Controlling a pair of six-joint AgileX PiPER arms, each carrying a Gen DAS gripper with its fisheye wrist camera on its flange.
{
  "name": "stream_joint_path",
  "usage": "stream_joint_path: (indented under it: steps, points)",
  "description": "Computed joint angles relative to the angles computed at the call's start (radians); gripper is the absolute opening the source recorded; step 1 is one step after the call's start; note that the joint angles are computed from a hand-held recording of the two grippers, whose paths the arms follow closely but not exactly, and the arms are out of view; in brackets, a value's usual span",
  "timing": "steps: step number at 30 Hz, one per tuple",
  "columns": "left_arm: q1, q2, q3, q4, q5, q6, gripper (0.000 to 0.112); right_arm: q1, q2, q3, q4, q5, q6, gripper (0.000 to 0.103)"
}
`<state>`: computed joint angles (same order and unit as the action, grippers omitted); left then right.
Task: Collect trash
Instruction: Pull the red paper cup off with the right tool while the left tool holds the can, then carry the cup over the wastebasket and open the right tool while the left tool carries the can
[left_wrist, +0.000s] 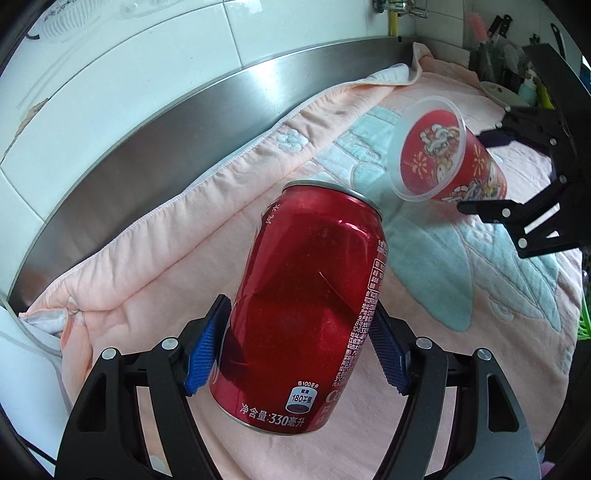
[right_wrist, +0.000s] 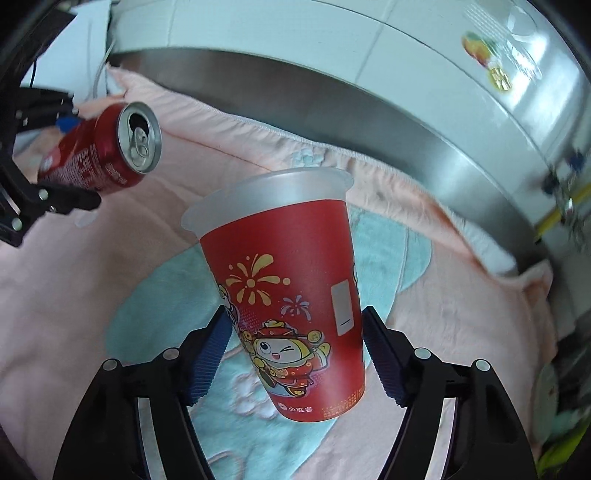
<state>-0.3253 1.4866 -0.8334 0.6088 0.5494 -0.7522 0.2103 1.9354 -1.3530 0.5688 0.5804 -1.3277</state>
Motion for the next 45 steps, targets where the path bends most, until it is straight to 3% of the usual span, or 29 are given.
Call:
stream_joint_path:
  steps: [4,9,19,28,33,35,45]
  points:
    - [-0.019,-0.020,0.006,0.005,0.005,-0.014,0.071,-0.037,-0.025,0.011,0.010,0.088,0.092,0.069]
    - [-0.047,-0.043,0.006,0.011,0.010,-0.031,0.071,-0.147,-0.067,0.045,0.138,0.237,0.120,0.069]
    - [-0.182,-0.083,-0.015,0.022,0.009,-0.089,0.070,-0.362,-0.303,0.350,0.376,0.241,-0.024,0.068]
    - [-0.369,0.002,-0.100,0.036,-0.045,-0.174,0.070,-0.750,-0.465,0.605,0.551,0.357,-0.227,0.067]
    - [-0.472,0.106,-0.193,0.025,-0.066,-0.187,0.070,-0.980,-0.447,0.630,0.549,0.396,-0.298,0.064]
    - [-0.512,0.158,-0.244,0.009,-0.080,-0.180,0.070,-1.048,-0.425,0.636,0.557,0.350,-0.339,0.064]
    - [-0.626,0.349,-0.494,-0.127,-0.056,-0.048,0.070,-1.338,-0.289,0.572,0.549,0.346,-0.429,0.064]
